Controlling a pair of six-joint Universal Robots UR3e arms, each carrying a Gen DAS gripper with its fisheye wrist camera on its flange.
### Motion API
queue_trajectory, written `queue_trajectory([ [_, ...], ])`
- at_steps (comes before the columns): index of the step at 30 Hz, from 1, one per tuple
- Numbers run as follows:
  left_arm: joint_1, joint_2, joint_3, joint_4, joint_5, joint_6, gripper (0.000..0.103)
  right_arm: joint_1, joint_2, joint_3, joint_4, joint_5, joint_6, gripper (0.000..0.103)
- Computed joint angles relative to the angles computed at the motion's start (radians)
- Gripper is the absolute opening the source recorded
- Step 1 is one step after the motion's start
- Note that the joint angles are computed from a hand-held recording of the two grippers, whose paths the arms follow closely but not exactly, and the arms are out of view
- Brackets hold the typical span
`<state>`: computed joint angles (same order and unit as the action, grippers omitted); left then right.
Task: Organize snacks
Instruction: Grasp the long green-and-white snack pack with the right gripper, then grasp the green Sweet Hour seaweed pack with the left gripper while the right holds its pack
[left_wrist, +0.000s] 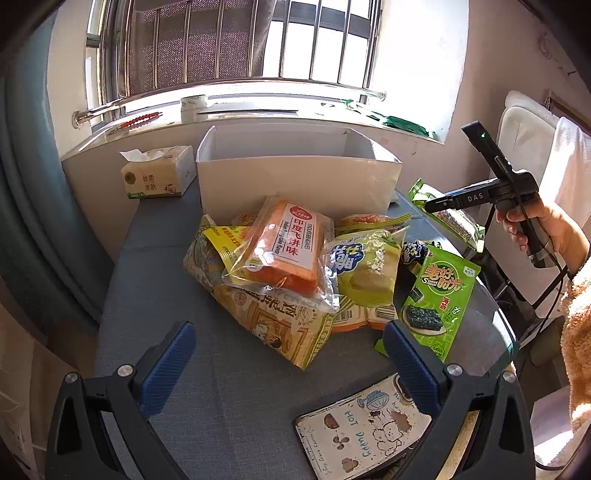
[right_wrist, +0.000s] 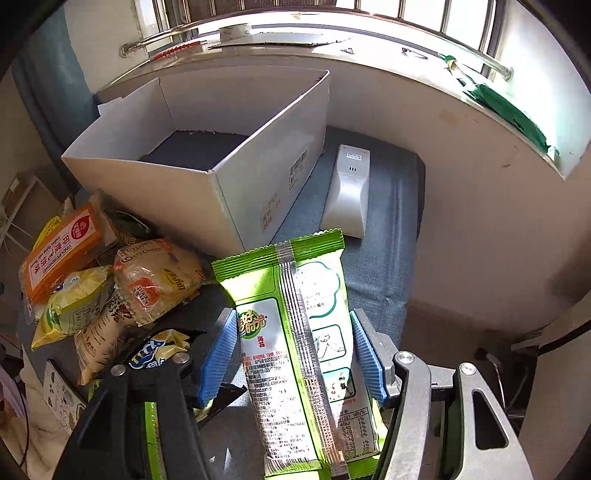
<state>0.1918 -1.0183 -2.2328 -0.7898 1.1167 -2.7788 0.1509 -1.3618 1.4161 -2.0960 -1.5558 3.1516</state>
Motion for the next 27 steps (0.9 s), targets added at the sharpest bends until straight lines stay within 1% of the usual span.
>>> queue_trajectory([
  [2,-0.002,0.0,0.0,-0.011,-0.01,0.016,0.103,0.003,-0.082,0.037,-0.028,0.015,0.038,0.066],
  [5,-0.011,-0.008,0.001,-0.018,-0.018,0.039,0.103,0.029,-0.211,0.124,-0.086,0.052,0.064,0.066],
  [6,-0.018,-0.012,0.002,-0.022,-0.019,0.046,0.103,0.051,-0.23,0.138,-0.104,0.046,0.076,0.066],
  [7,-0.024,-0.015,0.002,-0.026,-0.02,0.052,0.103,0.088,-0.213,0.143,-0.148,0.034,0.094,0.066],
  [11,-0.094,-0.059,0.021,-0.027,-0.013,0.087,0.103,0.246,-0.29,0.25,-0.206,-0.059,0.21,0.066],
  [12,-0.116,-0.077,0.032,-0.035,-0.015,0.106,0.103,0.257,-0.31,0.3,-0.239,-0.061,0.234,0.066],
  [13,-0.14,-0.097,0.043,-0.037,-0.017,0.122,0.103,0.278,-0.288,0.309,-0.268,-0.06,0.266,0.066],
  [16,-0.232,-0.185,0.09,-0.028,-0.02,0.143,0.103,0.32,-0.368,0.442,-0.305,-0.102,0.387,0.066],
  [19,-0.34,-0.304,0.161,-0.006,-0.033,0.142,0.103,0.388,-0.472,0.555,-0.293,-0.172,0.533,0.066],
  [21,-0.405,-0.388,0.216,0.017,-0.041,0.141,0.103,0.435,-0.54,0.606,-0.273,-0.213,0.621,0.066],
  [24,-0.485,-0.518,0.312,0.068,-0.04,0.145,0.103,0.495,-0.621,0.653,-0.245,-0.252,0.705,0.066],
  [25,-0.504,-0.568,0.355,0.074,-0.034,0.144,0.103,0.522,-0.636,0.662,-0.249,-0.265,0.726,0.066],
  [27,-0.553,-0.668,0.44,0.116,0.025,0.101,0.103,0.58,-0.656,0.69,-0.298,-0.296,0.762,0.066],
])
